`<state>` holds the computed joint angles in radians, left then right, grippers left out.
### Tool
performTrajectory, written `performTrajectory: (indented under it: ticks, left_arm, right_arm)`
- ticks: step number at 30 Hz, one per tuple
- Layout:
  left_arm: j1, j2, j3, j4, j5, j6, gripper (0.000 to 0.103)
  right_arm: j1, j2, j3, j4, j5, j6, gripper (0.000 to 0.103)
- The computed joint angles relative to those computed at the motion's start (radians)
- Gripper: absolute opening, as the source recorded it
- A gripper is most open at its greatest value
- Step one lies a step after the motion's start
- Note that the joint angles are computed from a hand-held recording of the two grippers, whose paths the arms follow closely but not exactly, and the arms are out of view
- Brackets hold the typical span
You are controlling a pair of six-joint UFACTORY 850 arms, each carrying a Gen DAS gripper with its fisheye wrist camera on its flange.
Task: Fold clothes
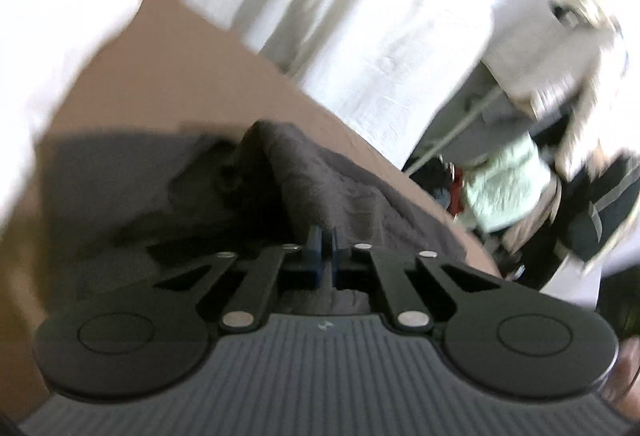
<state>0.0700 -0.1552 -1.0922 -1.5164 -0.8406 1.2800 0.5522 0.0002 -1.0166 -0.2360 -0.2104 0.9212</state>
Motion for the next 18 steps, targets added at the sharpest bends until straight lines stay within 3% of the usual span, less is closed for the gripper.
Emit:
performTrajectory:
  ticks: [1, 4, 7, 9, 11, 13, 14, 15, 18]
  left_arm:
    - [0.007, -0.008, -0.003, 0.026, -0.023, -0.013, 0.001]
    - [0.017, -0.052, -0.031, 0.117, -0.062, -0.102, 0.001]
    - [-0.001, -0.064, -0.059, 0.187, 0.086, -0.142, 0.002]
    - [-0.014, -0.042, -0.059, 0.214, 0.226, -0.096, 0.004]
    - [-0.018, -0.017, -0.043, 0.166, 0.333, 0.011, 0.010]
    - [-0.024, -0.020, -0.041, 0.149, 0.412, 0.040, 0.036]
    - [-0.027, -0.023, -0.044, 0.157, 0.448, 0.034, 0.044]
    - [-0.026, -0.037, -0.052, 0.191, 0.458, -0.014, 0.050]
    - [-0.005, -0.078, -0.092, 0.291, 0.388, -0.164, 0.050]
  right_arm:
    - [0.005, -0.014, -0.037, 0.073, -0.055, -0.105, 0.052]
    - [0.007, -0.111, -0.253, 0.169, -0.361, -0.304, 0.053]
    - [-0.001, -0.271, -0.506, 0.240, -0.556, -0.452, 0.053]
    - [0.006, -0.398, -0.676, 0.245, -0.635, -0.536, 0.056]
    - [0.018, -0.506, -0.804, 0.258, -0.666, -0.611, 0.063]
    - [0.024, -0.599, -0.894, 0.251, -0.642, -0.627, 0.065]
    - [0.027, -0.646, -0.942, 0.247, -0.630, -0.632, 0.065]
    - [0.032, -0.675, -0.961, 0.224, -0.595, -0.631, 0.067]
    - [0.052, -0.773, -1.053, 0.053, -0.577, -0.533, 0.077]
